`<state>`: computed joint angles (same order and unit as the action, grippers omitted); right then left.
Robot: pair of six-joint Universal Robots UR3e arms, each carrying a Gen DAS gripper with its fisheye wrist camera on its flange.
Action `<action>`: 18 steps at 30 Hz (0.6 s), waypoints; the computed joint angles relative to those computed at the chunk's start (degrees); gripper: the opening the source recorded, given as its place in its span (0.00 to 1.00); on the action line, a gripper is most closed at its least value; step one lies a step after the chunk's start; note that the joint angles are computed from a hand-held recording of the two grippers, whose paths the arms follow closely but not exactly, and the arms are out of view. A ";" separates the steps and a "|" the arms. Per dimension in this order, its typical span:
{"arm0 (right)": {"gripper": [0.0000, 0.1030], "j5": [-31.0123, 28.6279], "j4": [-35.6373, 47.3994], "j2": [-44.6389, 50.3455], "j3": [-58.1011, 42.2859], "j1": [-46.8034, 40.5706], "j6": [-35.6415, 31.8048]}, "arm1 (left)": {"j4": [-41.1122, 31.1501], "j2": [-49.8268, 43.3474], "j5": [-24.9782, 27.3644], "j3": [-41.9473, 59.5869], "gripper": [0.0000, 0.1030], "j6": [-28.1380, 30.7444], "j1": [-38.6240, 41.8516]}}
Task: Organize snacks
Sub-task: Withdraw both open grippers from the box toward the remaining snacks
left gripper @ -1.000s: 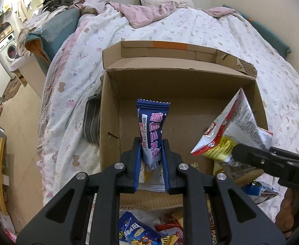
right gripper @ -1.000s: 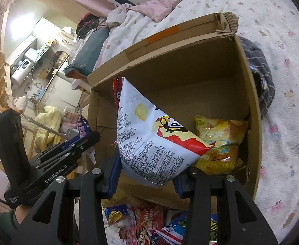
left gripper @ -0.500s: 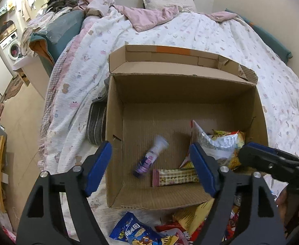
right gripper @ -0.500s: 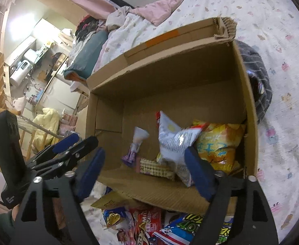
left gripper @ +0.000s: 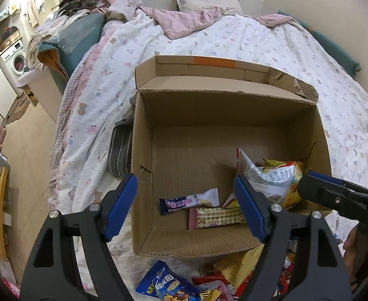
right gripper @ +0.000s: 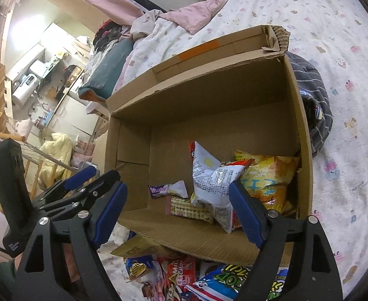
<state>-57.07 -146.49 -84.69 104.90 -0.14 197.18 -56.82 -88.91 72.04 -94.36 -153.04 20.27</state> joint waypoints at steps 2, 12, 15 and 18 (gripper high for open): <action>0.83 -0.06 -0.09 -0.48 0.16 -0.03 0.26 | 0.07 0.50 -0.37 -0.39 0.74 -0.06 0.43; 0.83 -0.98 -0.81 -7.28 4.82 -1.39 1.05 | -4.20 6.93 -4.06 -2.60 0.74 2.06 5.11; 0.83 -2.17 0.02 -10.11 5.93 -1.25 0.99 | -4.85 9.15 -5.40 -3.65 0.74 2.75 6.57; 0.83 -2.71 0.97 -12.85 6.98 -1.36 0.88 | -7.18 11.71 -7.36 -4.60 0.74 3.16 9.07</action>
